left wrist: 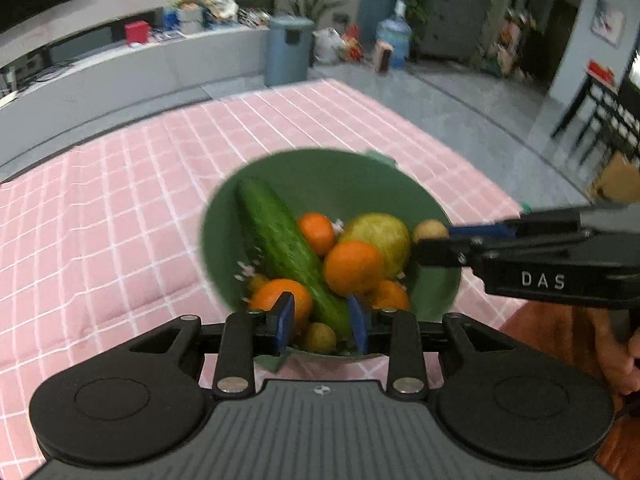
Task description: Organize fruits
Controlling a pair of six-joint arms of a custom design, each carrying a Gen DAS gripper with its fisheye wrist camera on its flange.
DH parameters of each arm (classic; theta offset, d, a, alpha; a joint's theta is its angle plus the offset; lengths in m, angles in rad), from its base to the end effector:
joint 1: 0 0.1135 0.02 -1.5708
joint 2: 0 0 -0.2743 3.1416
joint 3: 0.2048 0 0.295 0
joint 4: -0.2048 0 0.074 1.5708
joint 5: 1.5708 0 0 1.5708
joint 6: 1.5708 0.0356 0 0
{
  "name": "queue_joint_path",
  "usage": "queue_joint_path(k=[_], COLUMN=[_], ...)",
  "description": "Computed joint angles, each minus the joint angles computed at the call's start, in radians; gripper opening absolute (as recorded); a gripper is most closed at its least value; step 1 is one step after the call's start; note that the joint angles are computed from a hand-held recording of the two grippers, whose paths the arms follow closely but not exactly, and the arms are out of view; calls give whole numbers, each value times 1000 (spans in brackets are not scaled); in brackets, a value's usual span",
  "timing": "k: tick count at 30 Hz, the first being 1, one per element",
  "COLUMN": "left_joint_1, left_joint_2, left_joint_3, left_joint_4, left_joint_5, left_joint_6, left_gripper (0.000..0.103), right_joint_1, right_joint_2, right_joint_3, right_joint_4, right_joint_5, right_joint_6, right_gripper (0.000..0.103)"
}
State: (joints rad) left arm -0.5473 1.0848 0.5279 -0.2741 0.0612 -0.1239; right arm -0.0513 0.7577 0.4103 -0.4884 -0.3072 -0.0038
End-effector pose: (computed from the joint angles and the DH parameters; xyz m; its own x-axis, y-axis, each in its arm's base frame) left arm 0.2060 -0.1281 0.1734 -0.6944 0.2787 -0.6634 0.4724 0.8720 -0.1281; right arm 0.1854 0.0013 0.1800 -0.7403 0.0344 -0.6714 -0.1564 0.9625 0.2218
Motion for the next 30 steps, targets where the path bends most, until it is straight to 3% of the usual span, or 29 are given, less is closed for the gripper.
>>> queue_joint_path(k=[9, 17, 30], left_joint_1=[135, 207, 263], left_joint_2=[-85, -137, -201], left_joint_3=[-52, -121, -169], left_joint_4=[-12, 24, 29], left_joint_5=[-46, 33, 105], left_joint_6=[9, 53, 70], left_gripper=[40, 44, 44], right_joint_1=[33, 217, 242], right_joint_2=[73, 242, 279], right_joint_3=[53, 87, 100], right_joint_4=[-45, 29, 21], right_joint_5=[-108, 25, 88], right_joint_6=[-58, 40, 83], right_gripper=[22, 22, 23])
